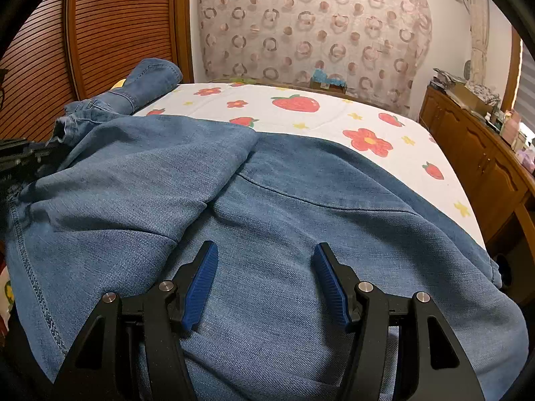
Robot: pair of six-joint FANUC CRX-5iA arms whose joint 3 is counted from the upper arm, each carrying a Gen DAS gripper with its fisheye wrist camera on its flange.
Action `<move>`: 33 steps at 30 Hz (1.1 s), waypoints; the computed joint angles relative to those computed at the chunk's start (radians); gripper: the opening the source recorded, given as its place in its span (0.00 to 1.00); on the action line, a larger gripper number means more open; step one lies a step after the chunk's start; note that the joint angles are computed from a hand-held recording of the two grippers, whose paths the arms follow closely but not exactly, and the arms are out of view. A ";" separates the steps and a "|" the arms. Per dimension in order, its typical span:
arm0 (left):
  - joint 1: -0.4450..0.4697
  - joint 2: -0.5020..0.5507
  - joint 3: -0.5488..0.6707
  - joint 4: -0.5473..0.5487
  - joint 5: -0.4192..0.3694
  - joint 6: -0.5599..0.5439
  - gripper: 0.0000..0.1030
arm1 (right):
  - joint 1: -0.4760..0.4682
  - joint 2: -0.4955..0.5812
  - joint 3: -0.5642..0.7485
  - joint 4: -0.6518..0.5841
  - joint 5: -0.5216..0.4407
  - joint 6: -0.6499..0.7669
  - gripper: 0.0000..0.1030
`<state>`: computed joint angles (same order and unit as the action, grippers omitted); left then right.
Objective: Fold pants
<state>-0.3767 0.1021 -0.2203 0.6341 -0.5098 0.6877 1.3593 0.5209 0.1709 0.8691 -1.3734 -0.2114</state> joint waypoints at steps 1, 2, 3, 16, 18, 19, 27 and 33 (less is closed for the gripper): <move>0.005 -0.015 -0.020 0.039 0.032 -0.021 0.04 | 0.000 -0.001 -0.001 0.000 0.000 -0.001 0.60; 0.009 -0.029 -0.037 0.080 0.069 -0.043 0.04 | 0.000 -0.001 -0.002 0.001 0.000 0.000 0.60; 0.011 -0.035 -0.043 0.107 0.090 -0.058 0.03 | -0.001 -0.003 -0.004 0.001 0.001 0.000 0.60; 0.096 0.046 0.112 -0.007 0.106 0.096 0.03 | -0.001 -0.005 -0.008 0.000 0.007 -0.001 0.60; 0.100 0.057 0.124 -0.032 0.091 0.129 0.03 | -0.001 -0.005 -0.008 -0.001 0.007 -0.001 0.60; 0.101 0.060 0.125 -0.026 0.078 0.126 0.03 | -0.001 -0.005 -0.009 -0.001 0.008 -0.002 0.60; 0.109 0.029 0.047 0.141 0.000 -0.015 0.47 | 0.007 -0.026 -0.019 -0.001 0.017 -0.011 0.57; 0.083 -0.039 -0.058 0.272 0.002 -0.148 0.67 | 0.007 -0.098 -0.078 0.068 0.099 -0.039 0.42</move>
<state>-0.2939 0.0636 -0.2781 0.9065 -0.5076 0.5402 1.3658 0.4232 0.0927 0.9369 -1.2740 -0.2502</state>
